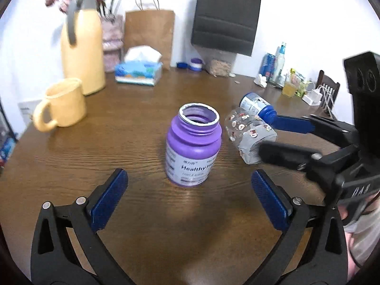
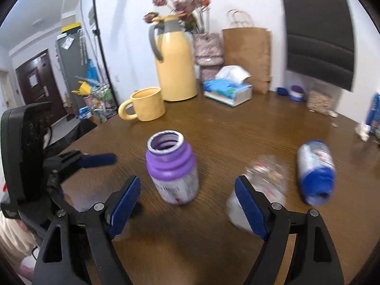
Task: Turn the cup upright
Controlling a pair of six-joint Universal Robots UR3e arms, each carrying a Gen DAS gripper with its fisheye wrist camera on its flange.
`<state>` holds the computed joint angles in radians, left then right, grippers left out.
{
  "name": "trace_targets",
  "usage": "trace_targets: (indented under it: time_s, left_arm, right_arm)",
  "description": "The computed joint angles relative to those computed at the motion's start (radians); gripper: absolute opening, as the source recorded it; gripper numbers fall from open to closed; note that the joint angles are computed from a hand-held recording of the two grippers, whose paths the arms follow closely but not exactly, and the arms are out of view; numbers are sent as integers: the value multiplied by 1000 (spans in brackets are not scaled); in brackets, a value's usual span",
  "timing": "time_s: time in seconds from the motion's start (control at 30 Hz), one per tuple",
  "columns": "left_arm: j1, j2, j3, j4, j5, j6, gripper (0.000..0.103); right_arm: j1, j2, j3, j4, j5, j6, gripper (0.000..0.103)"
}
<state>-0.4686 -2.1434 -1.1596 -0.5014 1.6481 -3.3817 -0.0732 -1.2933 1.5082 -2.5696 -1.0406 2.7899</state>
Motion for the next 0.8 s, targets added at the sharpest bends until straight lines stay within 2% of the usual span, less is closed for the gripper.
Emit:
trace_targets:
  time_s: [0.17, 0.3, 0.37, 0.53, 0.6, 0.7, 0.8]
  left_arm:
    - [-33, 134, -171, 87, 54, -33, 103]
    - [-110, 219, -274, 114, 198, -86, 103]
    - [-156, 247, -295, 86, 271, -116, 103]
    - [-268, 328, -366, -12, 382, -247, 103]
    - [-302, 334, -375, -42, 406, -283, 103]
    - [-348, 307, -346, -101, 452, -296, 103]
    - [-385, 288, -334, -125, 481, -309, 103]
  right_arm:
    - [-83, -243, 241, -4, -27, 11, 85]
    - [-157, -456, 424, 40, -9, 18, 85]
    - [-188, -586, 502, 99, -31, 33, 85]
    - [-325, -902, 636, 361, 52, -25, 85]
    - [-329, -1000, 688, 387, 8, 2, 85]
    - [-250, -1084, 767, 331, -155, 76, 85]
    - [-239, -1118, 812, 330, -165, 112, 85]
